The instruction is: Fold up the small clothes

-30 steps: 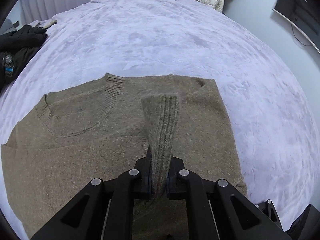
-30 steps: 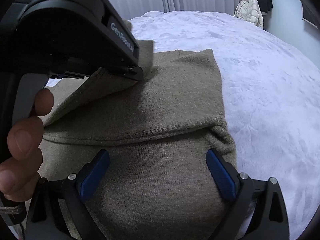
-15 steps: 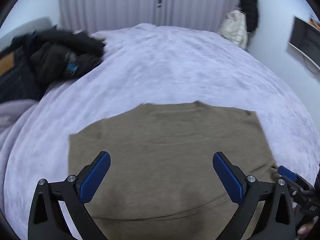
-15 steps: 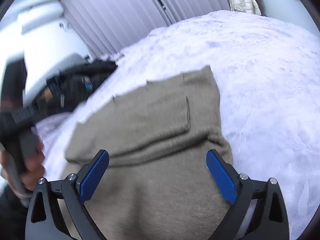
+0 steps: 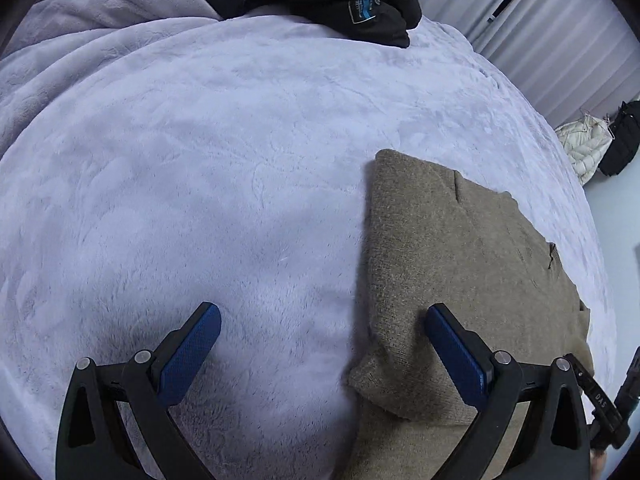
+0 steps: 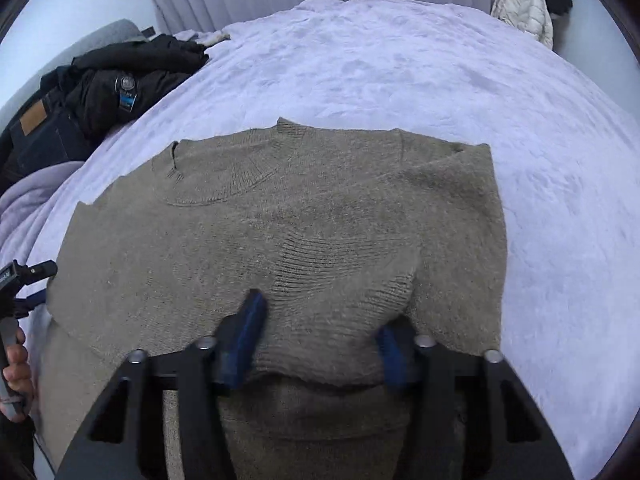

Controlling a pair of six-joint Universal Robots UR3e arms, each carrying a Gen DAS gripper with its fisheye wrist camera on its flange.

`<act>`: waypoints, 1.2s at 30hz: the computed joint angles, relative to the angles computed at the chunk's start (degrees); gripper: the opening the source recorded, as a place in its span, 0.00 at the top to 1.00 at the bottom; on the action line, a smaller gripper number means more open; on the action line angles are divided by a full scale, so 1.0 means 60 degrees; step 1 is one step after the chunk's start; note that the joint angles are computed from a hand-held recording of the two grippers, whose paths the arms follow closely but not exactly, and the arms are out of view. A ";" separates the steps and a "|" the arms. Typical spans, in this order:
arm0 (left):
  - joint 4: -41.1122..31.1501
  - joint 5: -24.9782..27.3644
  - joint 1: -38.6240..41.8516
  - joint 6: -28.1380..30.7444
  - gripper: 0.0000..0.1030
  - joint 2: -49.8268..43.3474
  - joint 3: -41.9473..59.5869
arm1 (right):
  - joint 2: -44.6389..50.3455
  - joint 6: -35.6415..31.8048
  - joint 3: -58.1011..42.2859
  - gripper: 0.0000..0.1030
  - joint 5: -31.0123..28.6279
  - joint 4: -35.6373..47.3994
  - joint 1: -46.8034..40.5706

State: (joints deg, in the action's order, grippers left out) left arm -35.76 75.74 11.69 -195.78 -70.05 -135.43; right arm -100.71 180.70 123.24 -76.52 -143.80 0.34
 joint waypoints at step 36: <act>-0.0736 0.2725 -0.4165 -0.2051 0.00 -0.3068 0.3681 | -0.2151 0.0992 0.1031 0.23 -0.2146 -0.0546 0.1436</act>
State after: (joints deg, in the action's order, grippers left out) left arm -40.17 92.09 -13.30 -208.09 -88.45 -113.34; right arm -113.61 186.65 129.42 -89.39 -147.08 8.96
